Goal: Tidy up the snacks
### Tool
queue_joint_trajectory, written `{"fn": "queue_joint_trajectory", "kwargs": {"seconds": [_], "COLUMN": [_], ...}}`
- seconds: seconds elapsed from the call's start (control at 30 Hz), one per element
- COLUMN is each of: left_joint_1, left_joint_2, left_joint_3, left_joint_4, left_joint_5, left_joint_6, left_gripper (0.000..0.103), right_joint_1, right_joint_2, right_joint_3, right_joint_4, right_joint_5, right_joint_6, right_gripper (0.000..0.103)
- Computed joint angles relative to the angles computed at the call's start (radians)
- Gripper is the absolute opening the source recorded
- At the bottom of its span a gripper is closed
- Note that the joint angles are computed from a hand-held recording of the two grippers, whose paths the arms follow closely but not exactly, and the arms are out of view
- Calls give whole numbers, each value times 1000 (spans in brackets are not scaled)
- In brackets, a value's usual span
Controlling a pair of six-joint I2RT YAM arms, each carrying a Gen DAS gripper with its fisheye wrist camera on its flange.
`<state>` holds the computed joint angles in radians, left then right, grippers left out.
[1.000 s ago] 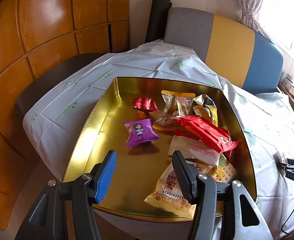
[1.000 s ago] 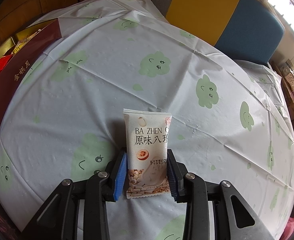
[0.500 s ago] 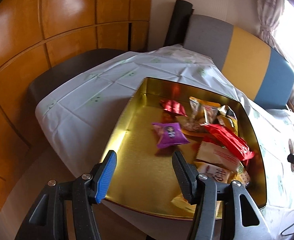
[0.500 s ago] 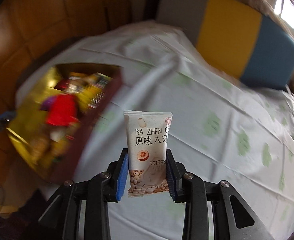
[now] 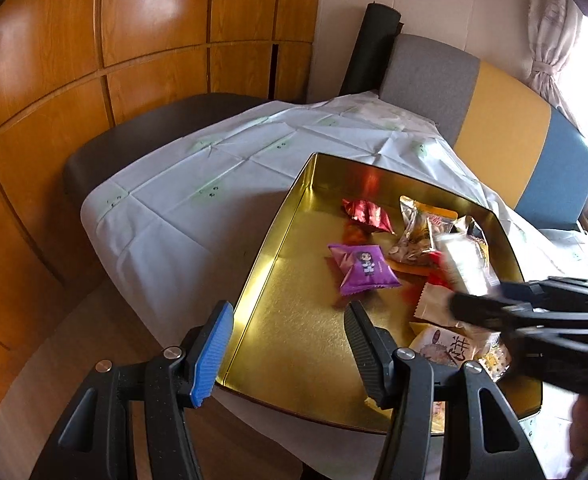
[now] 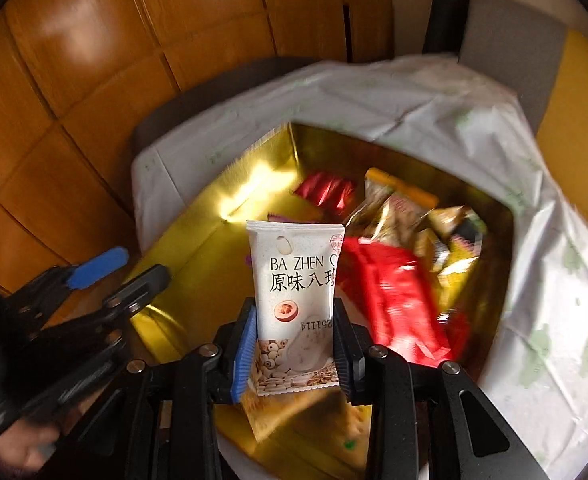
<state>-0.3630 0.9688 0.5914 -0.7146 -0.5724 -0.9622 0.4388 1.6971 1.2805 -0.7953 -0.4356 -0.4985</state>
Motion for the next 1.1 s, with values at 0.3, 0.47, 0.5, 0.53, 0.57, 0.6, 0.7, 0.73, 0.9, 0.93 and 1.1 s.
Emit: {"fn": "queue_joint_trajectory", "kwargs": {"seconds": [0.3, 0.47, 0.5, 0.53, 0.57, 0.6, 0.7, 0.73, 0.9, 0.93, 1.1], "left_joint_1": [10, -6, -11, -16, -20, -24, -39, -44, -63, -67, -90], "left_joint_2": [-5, 9, 12, 16, 19, 22, 27, 27, 29, 32, 39], "left_joint_3": [-25, -20, -19, -17, -15, -12, -2, 2, 16, 19, 30], "left_joint_4": [27, 33, 33, 32, 31, 29, 18, 11, -7, -10, -23], "left_joint_5": [24, 22, 20, 18, 16, 14, 3, 0, -21, -26, -43], "left_joint_6": [9, 6, 4, 3, 3, 1, -6, -9, -18, -20, -34], "left_gripper": [58, 58, 58, 58, 58, 58, 58, 58, 58, 58, 58], "right_joint_1": [-5, -19, -18, -19, -19, -17, -7, -7, -14, -16, -35], "right_joint_2": [47, 12, 9, 5, -3, -8, -8, -7, -11, -15, -48], "right_joint_3": [-10, -55, -59, -69, -83, -94, -105, -104, -108, -112, -140], "right_joint_4": [37, 74, 74, 80, 93, 106, 125, 121, 107, 104, 106], "right_joint_5": [-38, -4, 6, 6, 9, 13, 24, 19, 4, 2, -12], "right_joint_6": [27, 0, -7, -13, -19, -22, -19, -19, -18, -19, -20], "right_gripper": [69, 51, 45, 39, 35, 32, 29, 29, 29, 29, 29]}}
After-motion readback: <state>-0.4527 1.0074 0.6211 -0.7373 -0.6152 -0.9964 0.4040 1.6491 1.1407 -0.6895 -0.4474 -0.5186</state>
